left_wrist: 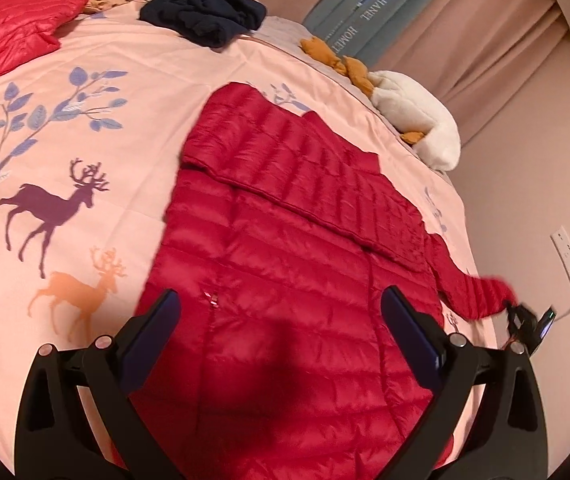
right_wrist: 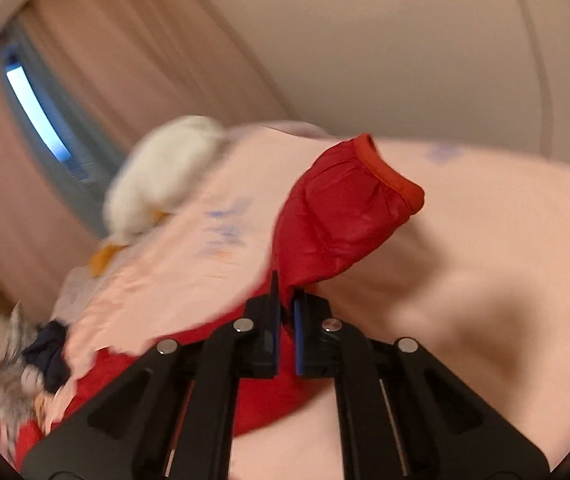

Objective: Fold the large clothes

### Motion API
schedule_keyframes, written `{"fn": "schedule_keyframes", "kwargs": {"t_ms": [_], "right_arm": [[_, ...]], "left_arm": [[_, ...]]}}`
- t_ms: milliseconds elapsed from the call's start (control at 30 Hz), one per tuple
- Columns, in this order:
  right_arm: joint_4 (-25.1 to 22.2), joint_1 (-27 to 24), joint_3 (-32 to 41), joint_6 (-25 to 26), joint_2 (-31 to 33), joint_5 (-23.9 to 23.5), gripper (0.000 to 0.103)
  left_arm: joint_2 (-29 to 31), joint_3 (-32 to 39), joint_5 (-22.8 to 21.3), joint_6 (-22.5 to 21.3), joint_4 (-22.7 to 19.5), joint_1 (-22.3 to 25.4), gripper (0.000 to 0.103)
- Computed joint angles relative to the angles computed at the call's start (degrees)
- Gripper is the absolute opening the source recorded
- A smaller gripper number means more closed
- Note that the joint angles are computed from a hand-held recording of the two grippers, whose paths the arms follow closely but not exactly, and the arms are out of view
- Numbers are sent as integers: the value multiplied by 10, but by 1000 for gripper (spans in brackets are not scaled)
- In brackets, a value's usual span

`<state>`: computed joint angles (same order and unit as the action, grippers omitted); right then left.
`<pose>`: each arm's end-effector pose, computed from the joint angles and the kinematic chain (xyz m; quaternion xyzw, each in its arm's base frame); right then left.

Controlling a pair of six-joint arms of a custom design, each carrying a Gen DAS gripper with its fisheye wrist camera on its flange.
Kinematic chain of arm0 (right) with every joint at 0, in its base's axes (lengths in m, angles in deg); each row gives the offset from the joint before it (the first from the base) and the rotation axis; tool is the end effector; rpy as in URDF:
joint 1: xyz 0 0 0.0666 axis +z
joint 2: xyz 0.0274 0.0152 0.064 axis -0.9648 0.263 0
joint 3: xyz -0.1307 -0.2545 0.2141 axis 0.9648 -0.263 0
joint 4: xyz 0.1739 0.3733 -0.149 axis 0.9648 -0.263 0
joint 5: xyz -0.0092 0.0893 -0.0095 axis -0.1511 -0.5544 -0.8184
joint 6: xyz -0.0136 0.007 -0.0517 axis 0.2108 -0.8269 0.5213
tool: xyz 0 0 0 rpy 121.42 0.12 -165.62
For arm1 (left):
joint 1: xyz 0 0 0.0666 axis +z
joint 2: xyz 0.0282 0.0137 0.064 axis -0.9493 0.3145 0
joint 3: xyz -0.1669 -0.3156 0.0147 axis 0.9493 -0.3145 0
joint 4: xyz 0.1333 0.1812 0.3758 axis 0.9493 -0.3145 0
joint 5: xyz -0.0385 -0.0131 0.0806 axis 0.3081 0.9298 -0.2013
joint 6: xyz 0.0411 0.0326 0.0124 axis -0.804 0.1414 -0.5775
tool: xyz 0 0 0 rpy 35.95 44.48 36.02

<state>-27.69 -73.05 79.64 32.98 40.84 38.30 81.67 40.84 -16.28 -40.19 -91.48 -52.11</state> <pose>0.4591 0.0048 0.5696 0.3360 0.7646 0.1031 0.5402 0.4343 0.1308 0.5428 -0.0913 0.9010 -0.2657 0.3304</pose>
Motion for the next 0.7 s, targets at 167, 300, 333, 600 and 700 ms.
{"fn": "schedule_keyframes", "kwargs": {"t_ms": [167,300,333,600,700], "right_arm": [[23,91,72,95,38,-29,5],[11,162,122,155,82,-44,5],[2,181,136,170,97,-47,5],[-102,281,241,264,230,-55,16],[-135,301,244,282,242,-52,33]], "left_arm": [[-5,0,35,-2,-10,-6,100],[-1,3,76,3,-23,-15,100],[0,3,85,7,-23,-18,100],[17,7,134,60,-3,-45,100],[29,12,142,73,6,-53,100]]}}
